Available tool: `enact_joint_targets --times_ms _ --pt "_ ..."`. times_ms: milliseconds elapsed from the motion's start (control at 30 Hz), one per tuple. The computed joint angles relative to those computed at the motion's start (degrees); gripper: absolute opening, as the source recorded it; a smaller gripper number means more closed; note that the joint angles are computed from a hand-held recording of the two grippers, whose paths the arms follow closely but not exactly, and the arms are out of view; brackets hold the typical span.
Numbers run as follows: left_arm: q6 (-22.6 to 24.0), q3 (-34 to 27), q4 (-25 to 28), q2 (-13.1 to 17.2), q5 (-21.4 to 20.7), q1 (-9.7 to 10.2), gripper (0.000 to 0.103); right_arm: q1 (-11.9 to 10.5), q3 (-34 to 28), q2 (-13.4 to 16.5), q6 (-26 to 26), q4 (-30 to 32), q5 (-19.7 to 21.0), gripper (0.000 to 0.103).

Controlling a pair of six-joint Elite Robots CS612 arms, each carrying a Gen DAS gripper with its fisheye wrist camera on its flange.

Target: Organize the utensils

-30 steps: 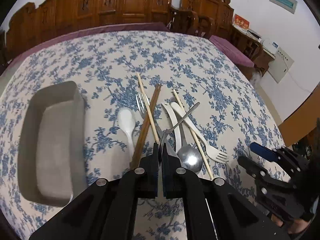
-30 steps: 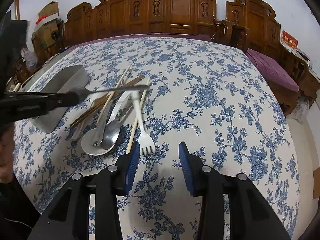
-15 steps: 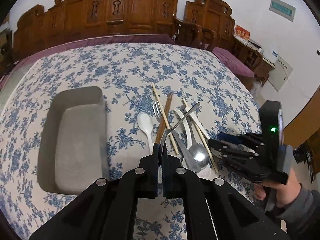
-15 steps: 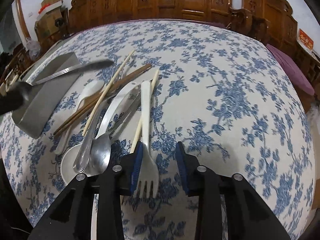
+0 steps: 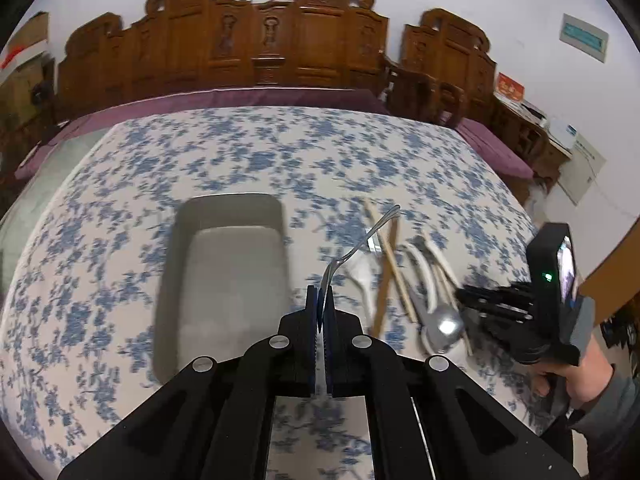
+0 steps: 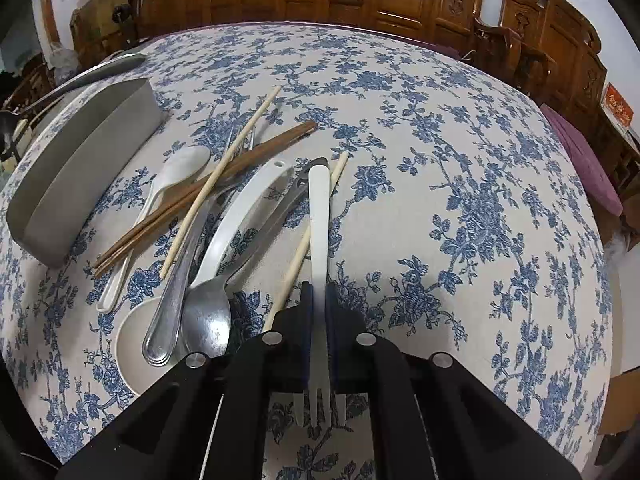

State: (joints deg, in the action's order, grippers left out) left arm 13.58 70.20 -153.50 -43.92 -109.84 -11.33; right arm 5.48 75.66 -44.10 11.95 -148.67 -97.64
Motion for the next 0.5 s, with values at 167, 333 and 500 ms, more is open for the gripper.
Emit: enact_joint_targets --times_ms 167,333,500 --pt "-1.2 -1.4 0.0 0.7 1.4 1.03 0.002 0.1 0.6 -0.6 0.5 -1.9 -0.3 0.007" --pt "-2.3 -2.4 0.2 1.5 2.9 1.73 0.002 0.6 0.4 -1.4 0.5 -3.9 0.2 0.007" --pt "-3.2 -3.5 0.5 2.6 5.8 2.04 0.002 1.2 -0.9 -1.4 0.6 -5.5 2.1 0.007"
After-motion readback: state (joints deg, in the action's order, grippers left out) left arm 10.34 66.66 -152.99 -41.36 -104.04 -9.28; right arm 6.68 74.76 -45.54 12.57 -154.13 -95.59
